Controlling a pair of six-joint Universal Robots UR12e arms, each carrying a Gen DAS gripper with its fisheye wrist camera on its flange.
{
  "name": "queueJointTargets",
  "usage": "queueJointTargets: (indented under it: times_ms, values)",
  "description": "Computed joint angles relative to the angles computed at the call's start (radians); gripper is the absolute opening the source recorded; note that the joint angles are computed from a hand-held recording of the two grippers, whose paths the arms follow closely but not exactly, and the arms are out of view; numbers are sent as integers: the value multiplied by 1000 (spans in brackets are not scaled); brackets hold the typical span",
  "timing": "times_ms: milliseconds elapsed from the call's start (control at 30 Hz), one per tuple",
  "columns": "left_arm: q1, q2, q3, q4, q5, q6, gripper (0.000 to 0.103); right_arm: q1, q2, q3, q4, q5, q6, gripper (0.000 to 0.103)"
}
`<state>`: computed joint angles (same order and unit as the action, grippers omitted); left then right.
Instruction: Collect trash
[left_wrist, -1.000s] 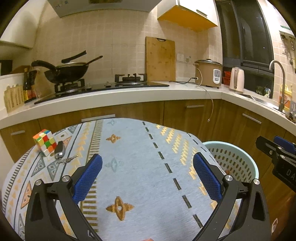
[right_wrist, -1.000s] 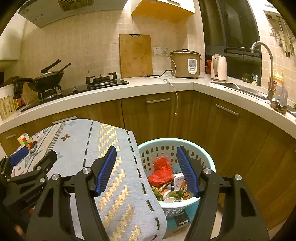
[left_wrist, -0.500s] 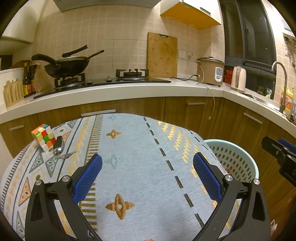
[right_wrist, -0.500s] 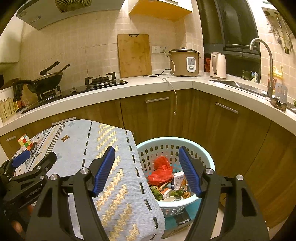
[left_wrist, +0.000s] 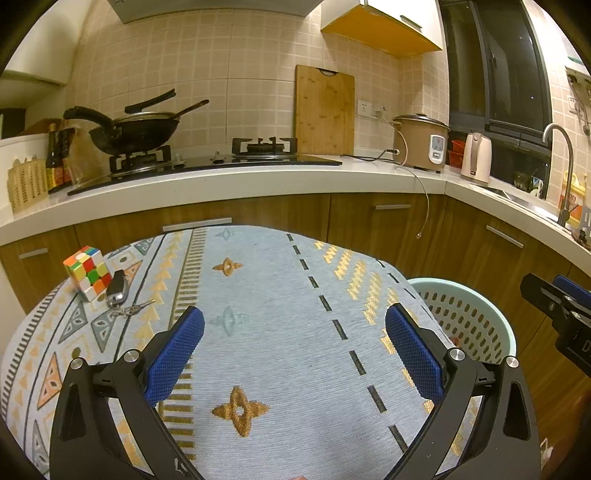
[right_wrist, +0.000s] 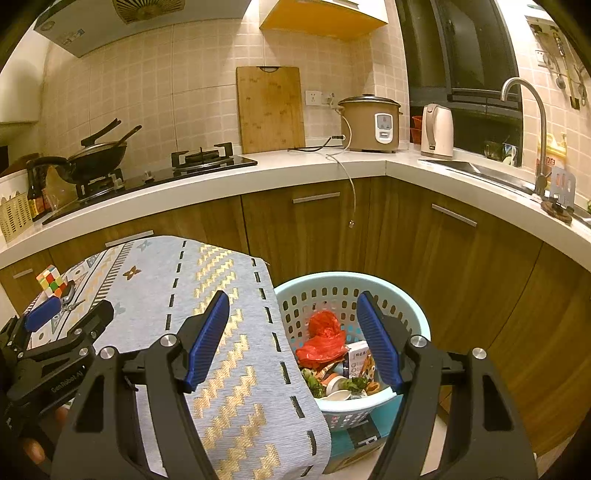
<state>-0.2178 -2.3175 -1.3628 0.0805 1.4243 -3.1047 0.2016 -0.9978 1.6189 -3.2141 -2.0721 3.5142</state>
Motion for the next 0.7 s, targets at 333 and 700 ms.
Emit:
queueJointTargets:
  times_ms: [333,700]
  values:
    - [0,0,-2,6,2,-3,95,-1,-1,0,0,2,3,68]
    - [-2,3,-6,12,4,-5,95,0,1,-3,5,4,3,67]
